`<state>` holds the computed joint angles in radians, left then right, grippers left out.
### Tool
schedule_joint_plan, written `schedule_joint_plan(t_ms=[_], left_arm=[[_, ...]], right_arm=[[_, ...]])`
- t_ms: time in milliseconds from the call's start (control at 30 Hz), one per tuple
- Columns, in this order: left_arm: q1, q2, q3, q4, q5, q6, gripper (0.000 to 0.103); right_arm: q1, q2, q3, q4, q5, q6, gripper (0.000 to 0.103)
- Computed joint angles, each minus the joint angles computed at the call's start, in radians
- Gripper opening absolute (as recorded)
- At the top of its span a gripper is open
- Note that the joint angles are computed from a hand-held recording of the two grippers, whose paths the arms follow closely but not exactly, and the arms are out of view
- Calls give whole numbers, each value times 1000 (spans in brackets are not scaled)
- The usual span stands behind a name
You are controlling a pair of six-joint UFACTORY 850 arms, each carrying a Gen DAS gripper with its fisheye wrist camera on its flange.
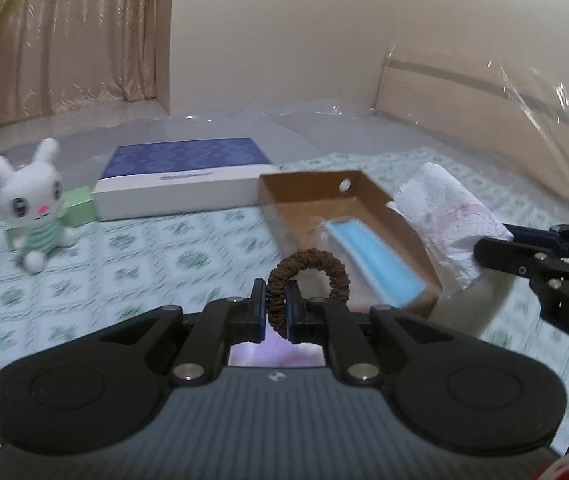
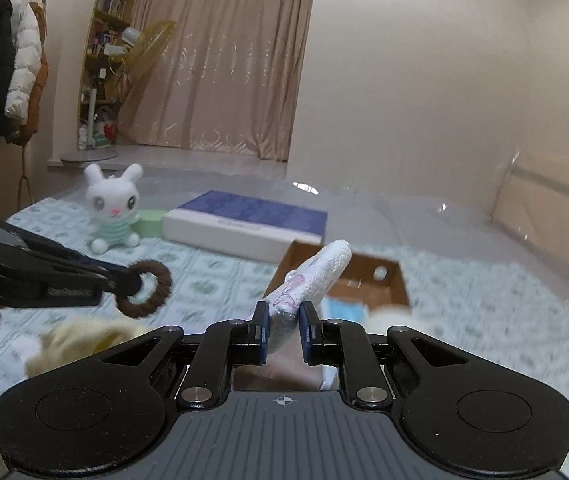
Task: Organize soft objects
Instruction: 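Carry the white tissue with the right gripper into the cardboard box and release it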
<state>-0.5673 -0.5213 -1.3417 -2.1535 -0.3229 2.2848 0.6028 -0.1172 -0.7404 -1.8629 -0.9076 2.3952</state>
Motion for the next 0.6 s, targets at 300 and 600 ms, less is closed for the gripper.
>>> schedule_joint_plan(t_ms=[300,600], left_arm=[[-48,-231,-398,547,5,-643,9],[-90,-504,-824,1136,-33,-1256,10]], right_arm=[[-191,-42,-135,-23,138,-188,16],[-360,-106,-253,-36,332,-308,16]])
